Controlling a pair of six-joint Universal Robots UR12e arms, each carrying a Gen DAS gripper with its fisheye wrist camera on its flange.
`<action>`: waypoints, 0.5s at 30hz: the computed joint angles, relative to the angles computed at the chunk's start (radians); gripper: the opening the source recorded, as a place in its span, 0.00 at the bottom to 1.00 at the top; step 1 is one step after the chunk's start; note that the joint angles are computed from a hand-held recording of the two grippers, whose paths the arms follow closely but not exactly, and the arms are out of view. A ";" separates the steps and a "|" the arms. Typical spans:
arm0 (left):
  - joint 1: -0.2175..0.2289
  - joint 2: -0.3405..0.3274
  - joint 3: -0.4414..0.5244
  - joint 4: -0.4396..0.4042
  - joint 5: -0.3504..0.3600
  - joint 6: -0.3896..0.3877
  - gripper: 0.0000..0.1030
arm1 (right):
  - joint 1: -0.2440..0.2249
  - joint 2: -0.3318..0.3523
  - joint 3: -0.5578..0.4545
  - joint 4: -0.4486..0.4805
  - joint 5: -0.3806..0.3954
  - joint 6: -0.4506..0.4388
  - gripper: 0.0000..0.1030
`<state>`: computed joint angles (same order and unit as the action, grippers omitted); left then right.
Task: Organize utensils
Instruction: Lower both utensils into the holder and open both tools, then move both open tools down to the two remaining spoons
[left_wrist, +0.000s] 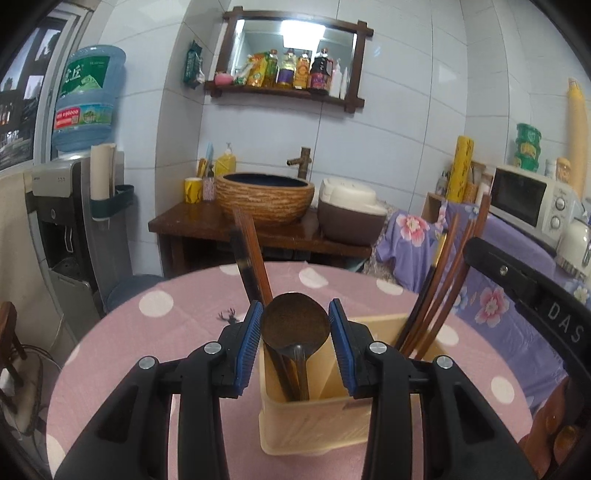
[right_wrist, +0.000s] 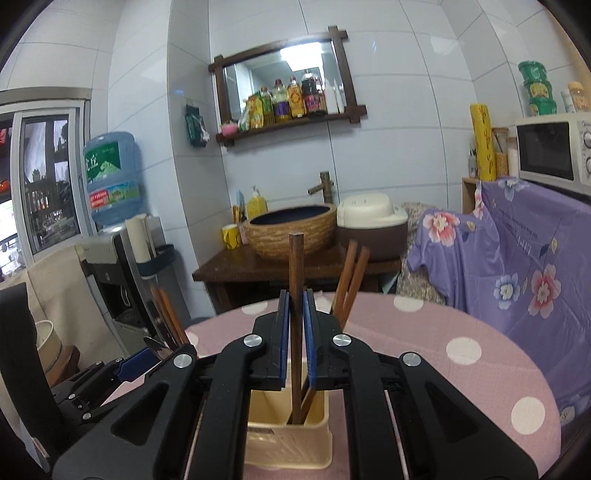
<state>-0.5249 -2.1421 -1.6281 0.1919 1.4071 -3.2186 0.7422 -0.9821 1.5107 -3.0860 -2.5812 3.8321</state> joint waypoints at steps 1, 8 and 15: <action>0.002 0.000 0.000 -0.017 -0.014 0.000 0.36 | 0.001 0.002 0.000 0.005 -0.003 0.003 0.08; 0.009 0.012 -0.016 -0.049 -0.052 0.025 0.39 | -0.002 -0.012 0.030 0.001 0.024 0.048 0.08; 0.033 0.075 -0.112 -0.033 -0.064 -0.003 0.65 | 0.032 -0.033 0.065 0.060 0.015 0.107 0.31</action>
